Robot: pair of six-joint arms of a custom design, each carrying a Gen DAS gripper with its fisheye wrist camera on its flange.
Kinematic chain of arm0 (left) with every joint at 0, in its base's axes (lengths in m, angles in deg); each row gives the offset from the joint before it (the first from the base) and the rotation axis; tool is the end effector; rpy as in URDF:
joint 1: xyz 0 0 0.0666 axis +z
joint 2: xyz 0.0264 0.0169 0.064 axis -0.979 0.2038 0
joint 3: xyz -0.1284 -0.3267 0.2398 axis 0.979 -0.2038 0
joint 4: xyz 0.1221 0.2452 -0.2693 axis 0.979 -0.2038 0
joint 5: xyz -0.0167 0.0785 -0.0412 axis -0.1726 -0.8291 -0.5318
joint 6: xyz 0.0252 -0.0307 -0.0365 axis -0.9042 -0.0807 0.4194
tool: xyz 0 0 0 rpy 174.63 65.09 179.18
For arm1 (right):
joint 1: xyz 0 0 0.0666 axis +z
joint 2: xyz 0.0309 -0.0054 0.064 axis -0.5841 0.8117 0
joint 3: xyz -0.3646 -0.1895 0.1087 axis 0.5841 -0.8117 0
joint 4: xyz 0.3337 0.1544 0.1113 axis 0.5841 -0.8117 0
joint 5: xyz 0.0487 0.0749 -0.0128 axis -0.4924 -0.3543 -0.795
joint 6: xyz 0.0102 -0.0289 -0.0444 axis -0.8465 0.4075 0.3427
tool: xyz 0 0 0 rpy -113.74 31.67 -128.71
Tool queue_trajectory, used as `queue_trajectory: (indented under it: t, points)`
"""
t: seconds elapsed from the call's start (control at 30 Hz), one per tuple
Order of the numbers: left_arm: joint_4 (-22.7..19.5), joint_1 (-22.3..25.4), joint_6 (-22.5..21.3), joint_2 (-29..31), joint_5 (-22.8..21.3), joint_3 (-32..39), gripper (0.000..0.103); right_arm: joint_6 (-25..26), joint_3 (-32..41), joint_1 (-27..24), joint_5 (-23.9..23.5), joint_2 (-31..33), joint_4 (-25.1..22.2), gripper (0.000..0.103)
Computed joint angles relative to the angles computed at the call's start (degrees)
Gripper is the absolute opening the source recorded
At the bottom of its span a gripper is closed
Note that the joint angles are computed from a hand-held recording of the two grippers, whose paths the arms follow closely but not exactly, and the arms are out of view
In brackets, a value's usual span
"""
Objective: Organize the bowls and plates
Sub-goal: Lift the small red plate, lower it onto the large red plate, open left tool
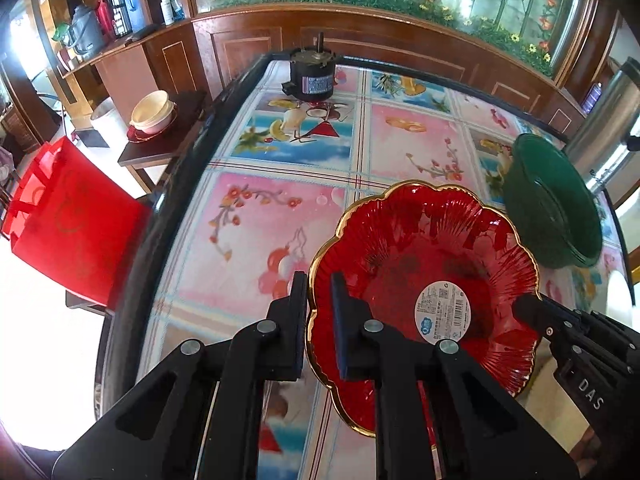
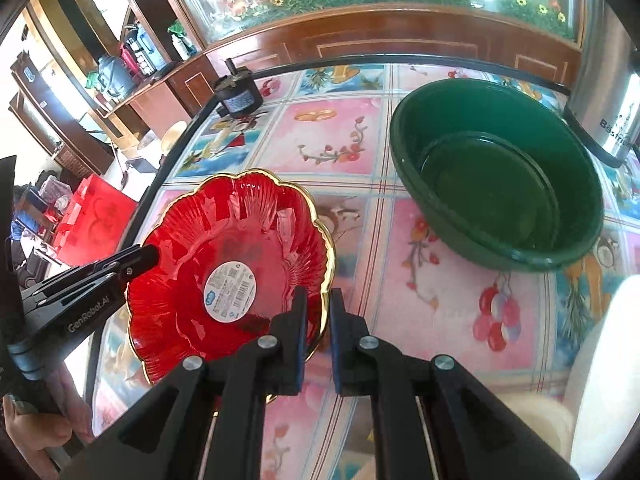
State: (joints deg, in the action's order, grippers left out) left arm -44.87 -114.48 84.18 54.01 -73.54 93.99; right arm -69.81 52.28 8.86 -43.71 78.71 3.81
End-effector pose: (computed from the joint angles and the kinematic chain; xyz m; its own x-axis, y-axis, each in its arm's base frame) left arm 0.3580 -0.2528 0.4187 -0.8629 0.0743 -0.4998 0.1037 0.9941 -0.0314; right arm 0.3445 0.3287 0.3953 -0.8696 0.1308 -0.4761 0.0170 0.9716 0.2359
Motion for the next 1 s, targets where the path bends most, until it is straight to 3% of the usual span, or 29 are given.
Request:
queue_trajectory:
  t: [0.3,0.6,0.87,1.0]
  points:
    - [-4.21,-2.75,3.41,-8.16,-2.22,-3.86,0.011,-2.04,-0.54,4.92,1.95,-3.03,-0.93,0.008]
    - [-9.99,-7.01,9.71,-19.59,-5.16,-9.61,0.011,-4.93,-0.13,12.93,5.27,-5.10,-3.33,0.007]
    - [-17.65,-13.17,19.17,-29.22,-8.82,-14.05,0.011,-8.64,0.28,20.84,7.55,-5.09,-3.91,0.007]
    - [-22.37,-19.89,26.44,-32.12,-12.94,-15.65,0.011,-9.71,0.24,24.52,8.49,-5.03,-4.32,0.007]
